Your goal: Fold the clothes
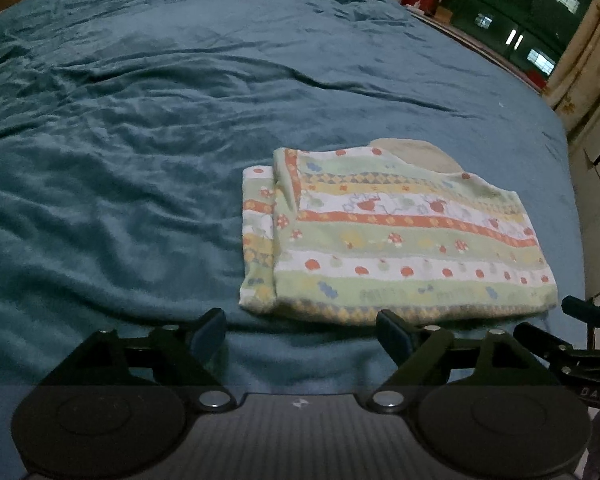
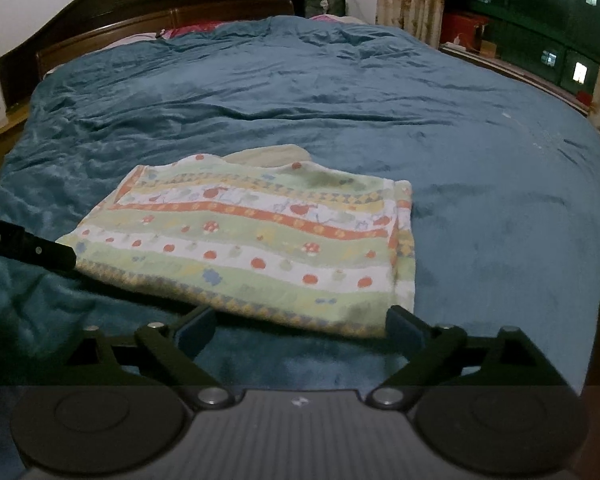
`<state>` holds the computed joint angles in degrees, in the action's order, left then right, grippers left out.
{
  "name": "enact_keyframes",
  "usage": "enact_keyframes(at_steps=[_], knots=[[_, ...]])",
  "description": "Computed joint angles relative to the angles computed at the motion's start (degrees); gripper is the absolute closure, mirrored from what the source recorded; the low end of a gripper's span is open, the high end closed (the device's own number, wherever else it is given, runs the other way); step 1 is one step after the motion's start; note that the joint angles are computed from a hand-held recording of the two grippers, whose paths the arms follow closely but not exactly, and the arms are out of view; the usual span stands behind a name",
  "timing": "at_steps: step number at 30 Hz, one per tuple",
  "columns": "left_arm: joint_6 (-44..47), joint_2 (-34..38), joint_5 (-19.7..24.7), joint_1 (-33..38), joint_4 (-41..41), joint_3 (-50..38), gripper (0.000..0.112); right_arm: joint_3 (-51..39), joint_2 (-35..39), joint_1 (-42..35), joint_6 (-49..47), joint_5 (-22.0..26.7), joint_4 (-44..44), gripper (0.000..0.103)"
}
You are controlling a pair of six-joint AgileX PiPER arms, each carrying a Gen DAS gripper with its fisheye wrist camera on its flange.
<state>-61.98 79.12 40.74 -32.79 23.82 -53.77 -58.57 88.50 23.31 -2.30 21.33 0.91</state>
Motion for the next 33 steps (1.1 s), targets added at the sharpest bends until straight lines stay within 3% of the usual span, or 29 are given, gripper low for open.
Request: enact_keyframes(at_steps=[12,19,33], knots=[[-7.00,-2.30,2.23,-6.59,5.95,0.68,0.009,5.56,-5.19,4.72,15.92,-1.21,-12.04,0.000],[-20.02,-3.97,2.99,-12.04,14.75,2.51,0.009,7.87,-7.41,6.28,21.18,-0.97,-15.07,0.000],[-22.79,-2.73,9.85,-16.74,15.81,0.87,0.009,10.95,-11.00,9.01,27.68,-0.67,-17.69,0.000]])
